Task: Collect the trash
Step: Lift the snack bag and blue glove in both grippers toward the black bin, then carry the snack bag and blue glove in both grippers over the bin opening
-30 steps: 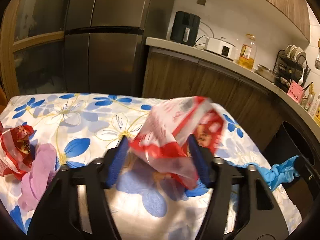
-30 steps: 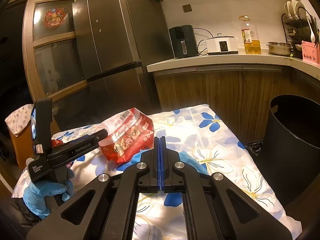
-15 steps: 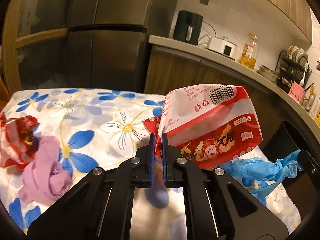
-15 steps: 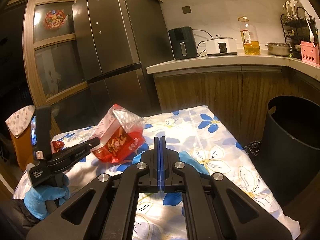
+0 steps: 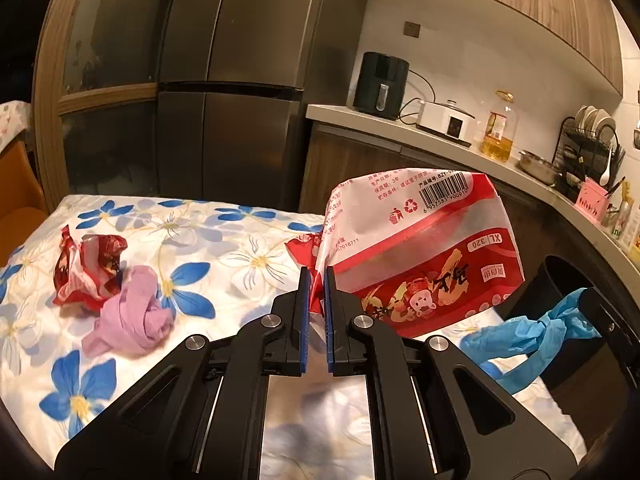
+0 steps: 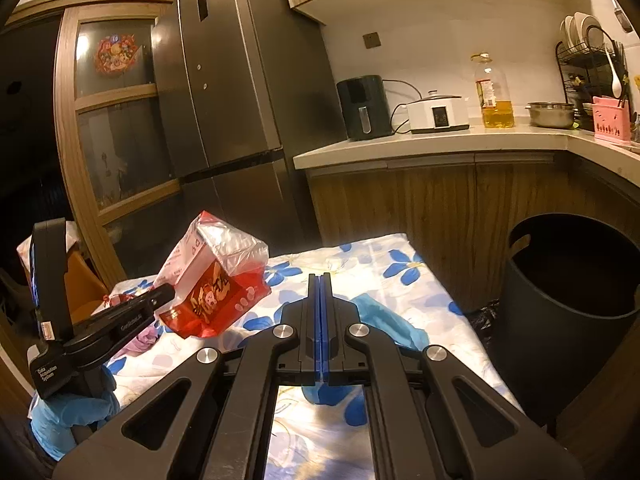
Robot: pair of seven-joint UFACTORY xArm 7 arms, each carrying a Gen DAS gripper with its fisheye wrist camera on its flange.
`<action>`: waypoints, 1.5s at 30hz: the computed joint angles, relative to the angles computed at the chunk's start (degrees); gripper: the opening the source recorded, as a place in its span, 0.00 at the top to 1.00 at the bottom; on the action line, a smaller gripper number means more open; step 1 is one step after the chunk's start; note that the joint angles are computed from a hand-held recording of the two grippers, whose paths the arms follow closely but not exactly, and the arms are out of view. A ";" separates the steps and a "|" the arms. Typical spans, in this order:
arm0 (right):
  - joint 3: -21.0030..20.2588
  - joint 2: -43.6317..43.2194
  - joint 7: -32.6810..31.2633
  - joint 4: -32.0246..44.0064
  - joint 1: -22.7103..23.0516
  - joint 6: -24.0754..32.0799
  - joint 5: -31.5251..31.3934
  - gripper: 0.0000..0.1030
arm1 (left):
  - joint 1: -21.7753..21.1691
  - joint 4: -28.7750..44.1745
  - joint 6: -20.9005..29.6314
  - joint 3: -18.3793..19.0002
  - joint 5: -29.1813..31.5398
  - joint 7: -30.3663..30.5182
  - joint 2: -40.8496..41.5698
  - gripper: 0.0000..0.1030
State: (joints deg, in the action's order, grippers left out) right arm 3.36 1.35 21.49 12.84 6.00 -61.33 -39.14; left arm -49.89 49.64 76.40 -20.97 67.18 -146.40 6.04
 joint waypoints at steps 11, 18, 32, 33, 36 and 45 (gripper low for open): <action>-5.34 -3.49 2.93 -1.18 -6.95 -1.57 -9.56 0.99 | -4.02 10.80 4.57 1.35 1.49 4.76 6.87 0.95; -8.20 -5.12 6.03 0.27 -11.55 -1.66 -14.97 0.99 | -5.83 18.47 2.92 4.26 4.44 9.23 11.66 0.95; -11.70 -4.90 10.42 5.40 -18.56 -1.99 -20.09 0.99 | -9.86 35.19 -2.80 11.08 9.24 19.39 21.98 0.95; -11.96 -4.66 10.64 5.86 -19.09 -2.17 -20.28 0.99 | -10.18 36.54 -3.19 11.57 9.37 20.35 22.83 0.95; -12.32 -3.90 11.68 7.31 -20.34 -2.39 -20.76 0.99 | -11.07 40.50 -4.53 13.18 9.51 22.92 25.30 0.95; -12.49 -1.15 13.26 11.40 -22.87 -1.81 -19.69 0.99 | -13.41 51.17 -9.66 18.21 9.13 28.67 32.03 0.95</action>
State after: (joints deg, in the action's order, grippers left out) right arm -9.13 0.20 34.75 24.24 -16.88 -63.14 -58.83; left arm -63.30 100.80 66.74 -2.76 76.31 -117.73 38.08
